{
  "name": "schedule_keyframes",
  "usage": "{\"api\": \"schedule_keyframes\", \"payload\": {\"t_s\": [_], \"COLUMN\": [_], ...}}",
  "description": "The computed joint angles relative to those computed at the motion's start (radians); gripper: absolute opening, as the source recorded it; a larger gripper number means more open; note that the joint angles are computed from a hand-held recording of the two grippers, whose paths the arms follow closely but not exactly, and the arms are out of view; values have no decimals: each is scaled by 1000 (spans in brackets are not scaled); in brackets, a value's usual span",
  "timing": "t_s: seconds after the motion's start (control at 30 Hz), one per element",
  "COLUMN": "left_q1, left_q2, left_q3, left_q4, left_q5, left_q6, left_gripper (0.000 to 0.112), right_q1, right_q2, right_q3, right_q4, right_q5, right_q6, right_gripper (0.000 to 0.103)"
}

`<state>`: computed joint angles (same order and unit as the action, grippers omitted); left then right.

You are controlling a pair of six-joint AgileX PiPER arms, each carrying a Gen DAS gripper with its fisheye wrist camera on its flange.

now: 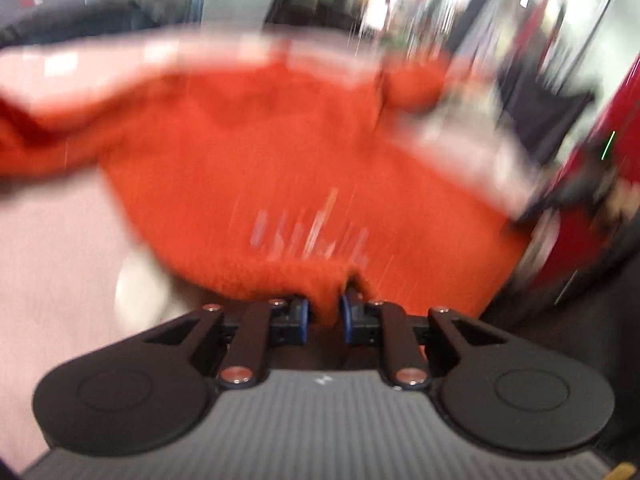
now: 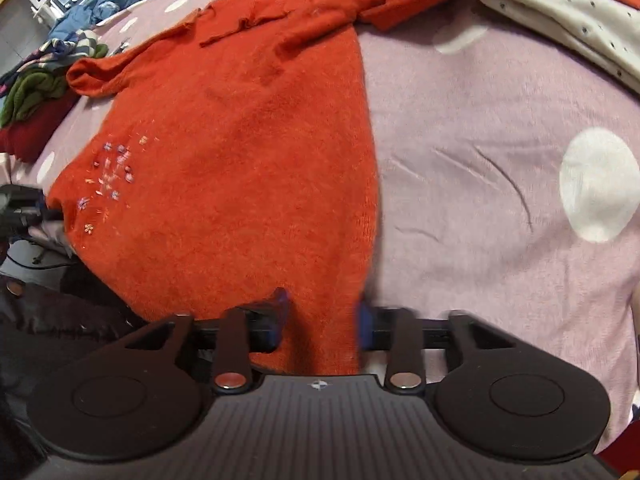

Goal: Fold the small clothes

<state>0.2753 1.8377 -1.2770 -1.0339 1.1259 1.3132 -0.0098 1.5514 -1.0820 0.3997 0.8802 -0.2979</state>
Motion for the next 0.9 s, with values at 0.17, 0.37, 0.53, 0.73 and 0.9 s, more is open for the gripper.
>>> {"api": "schedule_keyframes", "payload": {"t_s": [0.17,0.37,0.53,0.73,0.9], "left_q1": [41,-20,-177,-257,-206], "left_q2": [68,110,219,271,208], "left_q3": [-84,-17,-128,-300,-196], "left_q4": [-58,-10,-20,138,174], "left_q5": [-28,-122,-195,-153,-53], "left_q6": [-108,-63,-149,-315,-240], "left_gripper": [18,54,13,15,48], "right_q1": [-19,17,26,15,-36], "right_q2": [-40,2,23,7,-24], "right_q3": [12,19,22,38,91], "right_q4": [74,-77,-63,-85,12], "right_q5": [-83,-103,-139,-145,-149], "right_q6": [-13,121,113,126,60], "right_gripper": [16,35,36,39,63]}}
